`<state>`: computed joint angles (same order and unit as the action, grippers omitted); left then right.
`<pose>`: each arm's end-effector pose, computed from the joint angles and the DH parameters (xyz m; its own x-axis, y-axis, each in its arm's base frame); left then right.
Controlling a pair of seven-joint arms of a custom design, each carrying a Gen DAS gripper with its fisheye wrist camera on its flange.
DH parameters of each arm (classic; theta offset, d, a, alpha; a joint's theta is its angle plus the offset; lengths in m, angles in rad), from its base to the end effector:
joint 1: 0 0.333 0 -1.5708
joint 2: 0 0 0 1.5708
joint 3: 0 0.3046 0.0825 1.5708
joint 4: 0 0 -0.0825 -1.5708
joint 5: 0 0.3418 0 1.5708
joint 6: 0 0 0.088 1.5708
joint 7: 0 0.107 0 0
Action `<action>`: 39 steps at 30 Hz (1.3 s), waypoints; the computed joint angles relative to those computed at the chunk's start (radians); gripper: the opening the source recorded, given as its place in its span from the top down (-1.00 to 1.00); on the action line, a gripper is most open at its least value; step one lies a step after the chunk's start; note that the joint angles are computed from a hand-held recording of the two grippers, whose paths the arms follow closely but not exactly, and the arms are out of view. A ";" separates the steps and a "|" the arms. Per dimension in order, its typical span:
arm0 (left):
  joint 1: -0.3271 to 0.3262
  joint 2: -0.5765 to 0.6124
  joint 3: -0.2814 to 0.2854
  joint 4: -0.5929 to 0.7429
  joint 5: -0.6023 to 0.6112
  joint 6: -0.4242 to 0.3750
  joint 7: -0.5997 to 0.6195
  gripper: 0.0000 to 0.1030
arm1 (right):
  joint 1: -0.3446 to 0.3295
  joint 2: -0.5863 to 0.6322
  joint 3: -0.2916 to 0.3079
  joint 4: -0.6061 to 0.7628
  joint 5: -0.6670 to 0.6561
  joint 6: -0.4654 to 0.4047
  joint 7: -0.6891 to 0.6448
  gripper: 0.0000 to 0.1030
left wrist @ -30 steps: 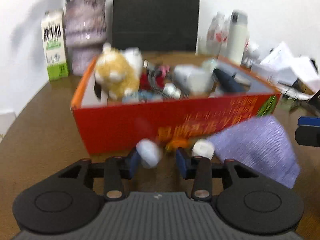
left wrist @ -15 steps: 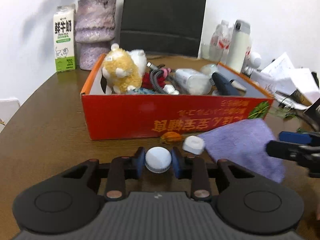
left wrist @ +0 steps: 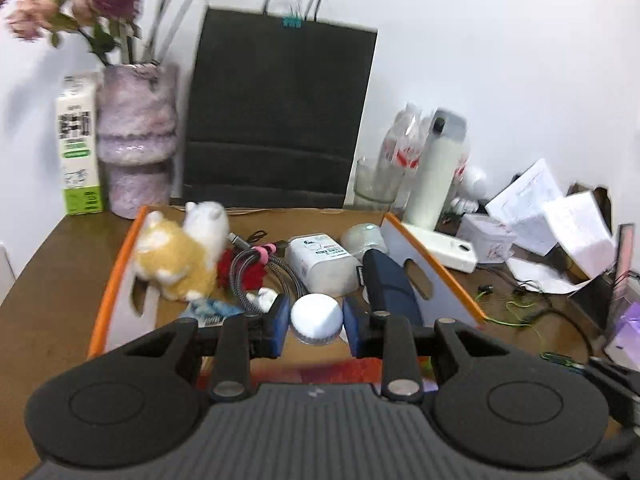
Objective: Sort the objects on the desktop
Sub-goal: 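Lower the white cap into the cardboard box and open the left tool, then withdraw both open tools back over the table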
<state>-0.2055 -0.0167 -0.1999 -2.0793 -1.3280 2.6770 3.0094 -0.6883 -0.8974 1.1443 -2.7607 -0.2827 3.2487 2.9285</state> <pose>0.5080 -0.1861 0.4929 -0.7486 -0.6498 0.1319 -0.4280 0.3216 -0.8447 0.3365 0.2218 0.4232 -0.2628 -0.9488 -0.1756 -0.3715 0.2674 -0.8891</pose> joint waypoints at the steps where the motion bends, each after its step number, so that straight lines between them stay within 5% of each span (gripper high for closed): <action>1: -0.008 0.034 -0.010 0.033 0.056 0.019 -0.035 0.43 | -0.001 0.010 -0.010 0.008 -0.004 -0.012 -0.010 -0.47; 5: -0.055 0.199 -0.024 0.166 0.480 0.095 -0.421 0.37 | -0.031 0.062 -0.038 0.046 -0.026 -0.057 -0.043 -0.47; 6: -0.071 0.234 -0.011 0.193 0.587 0.097 -0.521 0.15 | -0.041 0.084 -0.047 0.053 -0.031 -0.056 -0.049 -0.47; 9: -0.070 0.273 -0.021 0.200 0.682 0.134 -0.604 0.01 | -0.079 0.146 -0.066 0.076 -0.044 -0.051 -0.068 -0.47; 12: 0.011 0.237 -0.093 0.160 0.583 0.136 -0.536 -0.27 | -0.117 0.189 -0.065 0.094 -0.051 -0.052 -0.082 -0.47; 14: 0.077 0.172 -0.146 0.103 0.431 0.146 -0.387 -0.51 | -0.124 0.199 -0.062 0.095 -0.050 -0.052 -0.082 -0.47; 16: 0.105 0.103 -0.157 0.050 0.206 0.151 -0.181 -1.00 | -0.115 0.193 -0.057 0.082 -0.043 -0.037 -0.069 -0.47; 18: 0.108 0.033 -0.130 -0.011 0.031 0.145 -0.027 -1.00 | -0.106 0.200 -0.043 0.071 -0.036 -0.015 -0.068 -0.47; 22: 0.090 -0.090 -0.046 -0.150 -0.109 0.127 0.048 -1.00 | -0.069 0.212 -0.007 0.067 -0.023 -0.045 -0.059 -0.47; 26: 0.066 -0.221 0.045 -0.319 -0.183 0.087 0.108 -1.00 | 0.041 0.169 -0.005 0.029 -0.018 -0.097 -0.005 -0.47; 30: 0.051 -0.328 0.065 -0.475 -0.160 0.167 0.103 -1.00 | 0.213 0.139 -0.029 0.000 -0.030 -0.198 0.057 -0.47; 33: 0.050 -0.429 0.125 -0.586 -0.059 0.107 0.042 -1.00 | 0.368 0.090 -0.038 -0.016 -0.054 -0.329 0.081 -0.55; 36: 0.032 -0.548 0.170 -0.693 -0.078 0.128 0.081 -1.00 | 0.514 0.061 -0.040 -0.014 -0.019 -0.497 0.163 -0.56; 39: 0.021 -0.646 0.197 -0.776 -0.109 0.131 0.141 -1.00 | 0.608 0.040 -0.032 -0.020 -0.002 -0.547 0.256 -0.60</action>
<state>-0.1843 -0.6631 -0.0025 -2.8550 -1.4369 2.8078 3.1503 -0.0801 -0.8574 1.1127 -2.7802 -0.2843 2.7017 3.1843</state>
